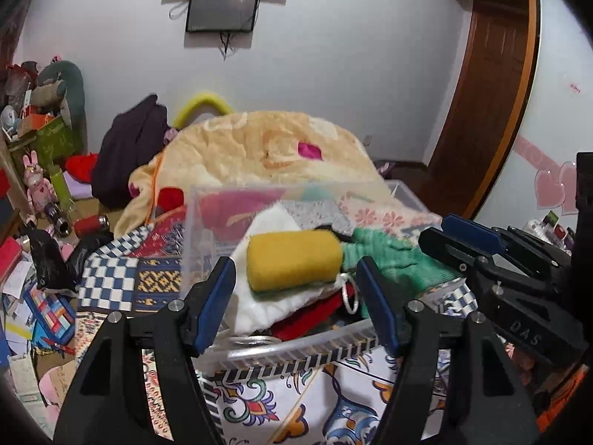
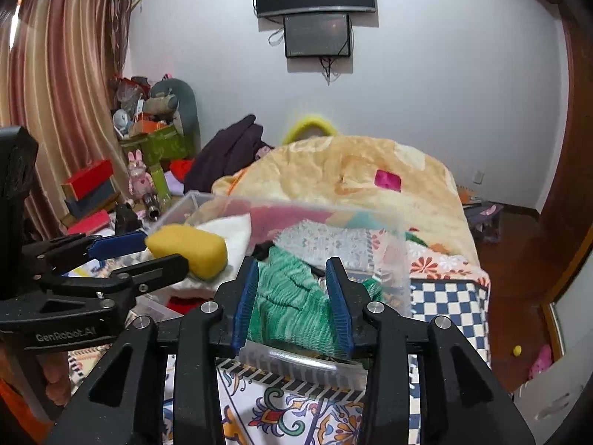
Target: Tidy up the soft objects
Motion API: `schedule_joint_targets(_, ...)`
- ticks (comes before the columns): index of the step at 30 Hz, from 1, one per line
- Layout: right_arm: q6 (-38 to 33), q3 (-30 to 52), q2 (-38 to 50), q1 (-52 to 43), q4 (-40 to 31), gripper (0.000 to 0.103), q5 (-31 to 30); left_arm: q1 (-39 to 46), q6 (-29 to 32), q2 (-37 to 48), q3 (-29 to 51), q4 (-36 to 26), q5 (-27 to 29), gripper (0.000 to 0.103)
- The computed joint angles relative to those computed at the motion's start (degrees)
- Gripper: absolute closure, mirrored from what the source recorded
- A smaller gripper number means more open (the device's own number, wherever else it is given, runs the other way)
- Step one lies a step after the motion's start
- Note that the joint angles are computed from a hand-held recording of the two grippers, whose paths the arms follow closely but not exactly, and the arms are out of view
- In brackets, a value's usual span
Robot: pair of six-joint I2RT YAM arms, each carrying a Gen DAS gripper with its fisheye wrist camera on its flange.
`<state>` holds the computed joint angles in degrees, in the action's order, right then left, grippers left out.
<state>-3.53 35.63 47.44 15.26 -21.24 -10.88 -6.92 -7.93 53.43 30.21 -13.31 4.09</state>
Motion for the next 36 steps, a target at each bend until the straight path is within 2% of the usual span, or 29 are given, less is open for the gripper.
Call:
schedule_joint_targets(4, 0.07, 1.17, -4.68, -1.09, -2.8, 0.068, -1.21, -0.24, -0.48, -9.09, 0.55, -5.24, -0.18, 0.036)
schedule_joint_targets(7, 0.16, 2.59, -8.95, -2.11, -5.55, 0.068, -2.56, -2.04, -0.82, -15.43, 1.8, -9.11, -2.52, 0.036)
schedule_joint_targets(11, 0.02, 5.17, -14.67, -4.01, -9.46, 0.061, -5.11, -7.93, -1.49, -22.62, 4.26, -14.27, -9.71, 0.034)
schedule_joint_targets(14, 0.28, 6.64, -18.3, -5.16, -11.48, 0.058, -6.89, -12.8, -2.27, -26.95, 6.31, -17.58, -14.62, 0.029)
schedule_joint_targets(16, 0.71, 7.39, -19.98, -6.17, -12.48, 0.048, -8.45, -16.47, -2.95, -29.34, 7.71, -19.5, -18.24, 0.026)
schedule_joint_targets(18, 1.21, 7.71, -22.51, -6.31, -13.35, 0.04, -8.33, -20.48, -3.53, -31.06, 8.8, -21.16, -22.05, 0.024)
schedule_joint_targets(21, 1.47, 7.86, -24.57, -6.04, -13.97, 0.034, -7.76, -30.04, -5.07, -32.73, 10.49, -23.36, -31.5, 0.018)
schedule_joint_targets(24, 2.3, 7.83, -25.68, -5.36, -13.94, 0.022, -7.44, -39.16, -6.79, -33.41, 11.6, -25.23, -40.73, 0.011)
schedule_joint_targets(26, 2.53, 7.8, -26.29, -6.05, -13.98, 0.019, -8.21, -46.46, -9.05, -33.53, 12.3, -27.1, -47.78, 0.009)
schedule_joint_targets(32, 2.46, 6.8, -29.52, -8.77, -15.42, 0.012, -10.88, -53.93, -12.09, -33.44, 12.71, -29.37, -54.85, 0.005)
schedule_joint_targets(34, 2.66, 6.46, -29.63, -8.78, -14.91, 0.005, -10.86, -54.46, -12.31, -33.5, 12.71, -29.64, -55.34, 0.005)
schedule_joint_targets(36, 2.67, 6.42, -30.25, -10.07, -15.2, 0.002, -12.11, -55.35, -12.87, -33.38, 12.68, -30.0, -56.14, 0.004)
